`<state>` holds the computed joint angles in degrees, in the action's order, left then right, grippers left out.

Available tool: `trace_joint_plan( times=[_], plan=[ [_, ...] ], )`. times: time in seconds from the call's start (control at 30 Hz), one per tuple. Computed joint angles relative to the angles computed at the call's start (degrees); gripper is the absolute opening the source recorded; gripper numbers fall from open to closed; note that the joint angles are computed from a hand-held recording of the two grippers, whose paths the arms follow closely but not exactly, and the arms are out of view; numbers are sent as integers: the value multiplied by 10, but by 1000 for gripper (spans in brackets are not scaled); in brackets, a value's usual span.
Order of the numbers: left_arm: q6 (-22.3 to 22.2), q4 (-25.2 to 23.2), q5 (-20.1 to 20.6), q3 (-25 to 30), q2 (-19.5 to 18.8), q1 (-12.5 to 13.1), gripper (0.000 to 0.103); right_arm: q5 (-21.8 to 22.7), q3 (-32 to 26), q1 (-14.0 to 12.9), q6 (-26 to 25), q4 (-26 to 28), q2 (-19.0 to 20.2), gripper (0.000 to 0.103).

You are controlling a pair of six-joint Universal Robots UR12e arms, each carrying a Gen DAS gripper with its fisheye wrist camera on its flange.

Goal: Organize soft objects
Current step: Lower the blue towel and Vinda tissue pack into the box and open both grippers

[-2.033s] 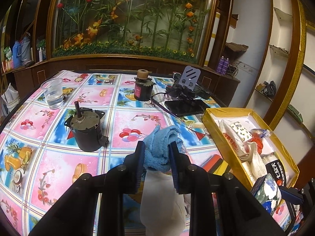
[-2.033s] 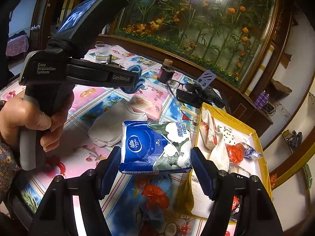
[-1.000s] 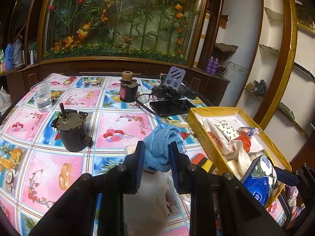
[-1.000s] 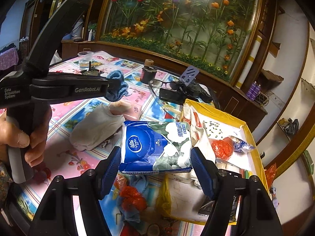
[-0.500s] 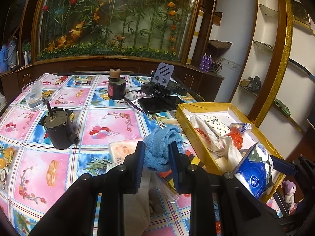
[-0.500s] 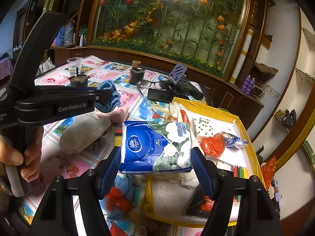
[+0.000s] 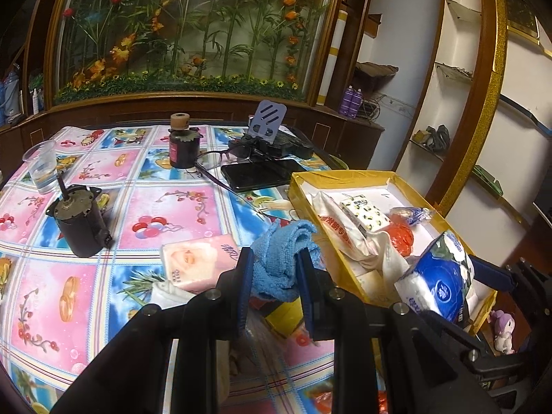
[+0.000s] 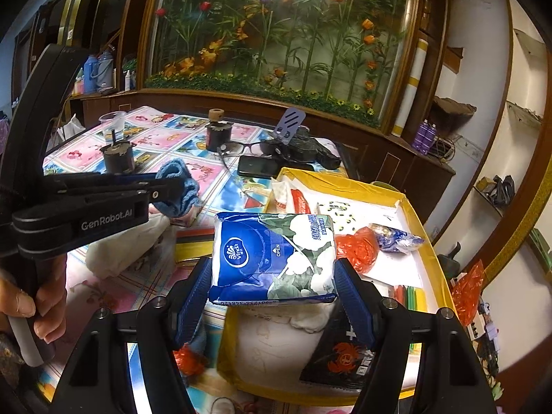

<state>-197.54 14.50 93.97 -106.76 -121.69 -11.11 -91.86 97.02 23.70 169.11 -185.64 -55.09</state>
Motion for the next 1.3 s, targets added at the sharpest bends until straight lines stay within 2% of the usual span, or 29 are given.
trace_joint_plan(
  times=[0.3,0.6,0.9,1.13,1.3],
  plan=[
    [5,-12,-13,24,-12,-16,24,4,-3,-27,55,10,-3,76],
    [-4,-36,-71,57,-29,-27,24,4,-17,-58,111,47,2,76],
    [30,-93,-112,99,-50,-52,25,-6,-48,-74,149,98,20,76],
    [42,-109,-108,107,-56,-56,27,-10,-61,-76,159,113,32,75],
    [48,-117,-100,109,-57,-59,33,-13,-63,-75,154,120,33,77]
  ],
)
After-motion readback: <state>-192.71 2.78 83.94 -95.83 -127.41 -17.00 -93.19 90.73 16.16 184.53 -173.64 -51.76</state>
